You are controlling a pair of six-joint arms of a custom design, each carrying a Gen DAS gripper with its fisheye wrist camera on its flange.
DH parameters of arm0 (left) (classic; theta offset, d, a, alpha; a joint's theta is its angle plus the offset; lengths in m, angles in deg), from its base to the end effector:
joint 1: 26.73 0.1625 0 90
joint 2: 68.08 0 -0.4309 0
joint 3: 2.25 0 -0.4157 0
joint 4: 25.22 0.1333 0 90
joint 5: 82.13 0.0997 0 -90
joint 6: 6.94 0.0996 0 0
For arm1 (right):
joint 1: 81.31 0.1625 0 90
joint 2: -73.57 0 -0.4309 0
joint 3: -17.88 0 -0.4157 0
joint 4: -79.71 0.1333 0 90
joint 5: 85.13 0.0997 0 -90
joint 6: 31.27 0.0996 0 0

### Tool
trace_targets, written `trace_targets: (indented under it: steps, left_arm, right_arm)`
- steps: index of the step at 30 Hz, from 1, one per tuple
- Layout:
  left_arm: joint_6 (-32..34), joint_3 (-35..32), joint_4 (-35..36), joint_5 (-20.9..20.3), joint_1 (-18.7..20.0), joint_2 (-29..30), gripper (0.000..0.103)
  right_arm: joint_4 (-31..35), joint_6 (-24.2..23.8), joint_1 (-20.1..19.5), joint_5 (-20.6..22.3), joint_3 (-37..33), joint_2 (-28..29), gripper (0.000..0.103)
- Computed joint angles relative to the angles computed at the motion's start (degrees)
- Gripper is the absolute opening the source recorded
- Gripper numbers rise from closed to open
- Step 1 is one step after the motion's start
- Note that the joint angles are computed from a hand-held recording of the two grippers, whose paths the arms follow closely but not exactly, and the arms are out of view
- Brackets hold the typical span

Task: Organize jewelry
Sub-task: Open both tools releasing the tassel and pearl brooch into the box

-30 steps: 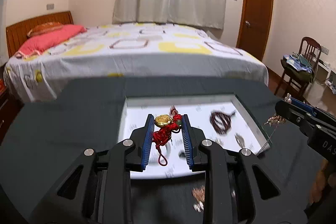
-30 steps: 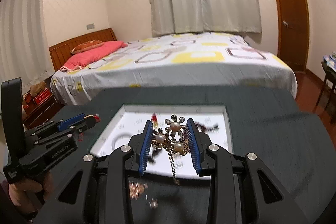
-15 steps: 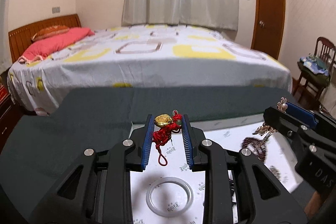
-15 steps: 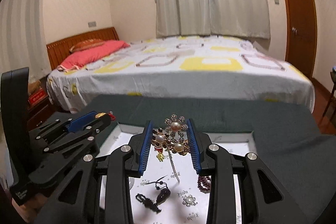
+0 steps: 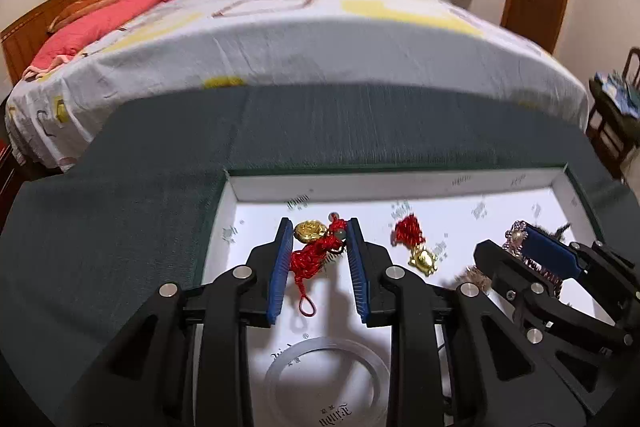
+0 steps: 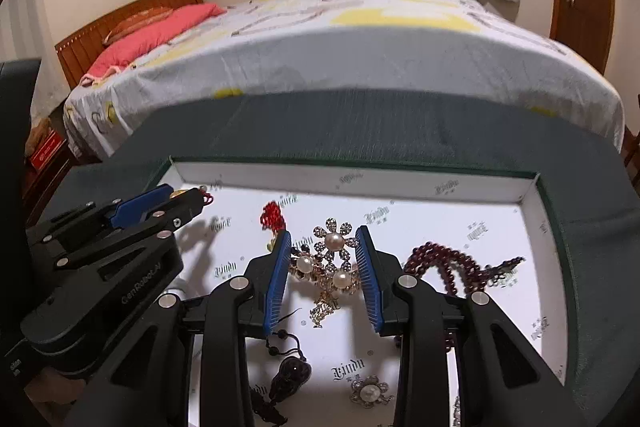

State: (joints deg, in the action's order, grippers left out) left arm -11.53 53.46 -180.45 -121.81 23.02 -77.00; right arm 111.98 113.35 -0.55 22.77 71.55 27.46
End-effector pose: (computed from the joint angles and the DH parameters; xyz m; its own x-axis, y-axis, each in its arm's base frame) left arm -0.3728 -0.7653 -0.1025 -0.6916 0.1681 -0.7025 0.5594 0.7399 -0.3737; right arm -0.0142 -0.7269 0.2811 -0.7944 -0.0515 0.6051 -0.4380 0.7388 -0.5121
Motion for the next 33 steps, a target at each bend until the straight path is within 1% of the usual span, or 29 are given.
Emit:
trace_targets:
  steps: [3,4,5,7,9,12,14,16,18,20,23,25,27,29,33]
  left_arm:
    - [-0.4,-0.58,1.04,0.1,0.06,0.2,0.03]
    - [-0.36,-0.74,1.29,0.43,0.03,0.32,0.039]
    - [-0.4,-0.87,1.18,1.22,-0.07,0.5,0.044]
    - [-0.52,-0.75,0.45,1.53,-0.06,0.44,0.05]
    - [-0.81,-0.65,0.3,1.67,-0.06,0.37,0.054]
    - [0.76,-0.04,-2.0,1.84,-0.35,0.32,0.059]
    - [1.92,0.55,-3.84,2.5,-0.8,0.21,0.064]
    - [2.9,2.1,-6.63,2.68,-1.36,-0.45,0.067]
    - [3.74,4.26,-9.8,3.01,-2.05,-1.45,0.07]
    - [4.75,7.35,-13.73,3.48,-3.05,-2.73,0.071]
    - [5.22,12.19,-18.85,4.56,-4.68,-4.6,0.075]
    - [4.86,15.96,-22.01,4.81,-5.73,-6.11,0.075]
    - [4.26,19.38,-24.31,5.2,-6.69,-7.38,0.075]
    - [2.49,23.77,-26.16,5.65,-7.89,-8.96,0.075]
    - [-2.18,30.22,-27.09,6.12,-9.58,-11.2,0.075]
  right_arm:
    - [0.24,-0.07,0.21,0.63,-0.35,0.29,0.035]
    - [0.42,0.05,0.26,0.81,-0.53,0.39,0.04]
    - [-0.22,0.28,0.3,1.17,-0.06,0.09,0.043]
    - [-0.15,1.05,0.07,0.4,-0.09,-0.16,0.046]
    - [-0.96,0.73,0.12,0.42,0.43,-0.52,0.048]
    - [-3.7,-0.09,0.13,-0.13,3.21,-2.45,0.049]
    - [-5.57,-0.21,0.04,-1.03,5.64,-4.35,0.049]
    - [-7.73,-0.44,-0.06,-1.8,8.41,-6.48,0.05]
    - [-9.83,-0.58,-0.21,-2.86,11.26,-8.77,0.051]
    - [-13.54,-1.22,-0.47,-3.9,16.01,-12.32,0.055]
    - [-17.13,-1.9,-1.02,-5.14,21.86,-16.65,0.055]
    - [-18.8,-2.45,-1.48,-5.81,25.42,-19.22,0.055]
    - [-20.42,-2.71,-2.26,-6.54,29.46,-22.25,0.055]
    - [-20.92,-2.81,-2.96,-6.89,32.07,-24.26,0.055]
    - [-22.14,-2.48,-4.56,-7.48,37.34,-28.39,0.055]
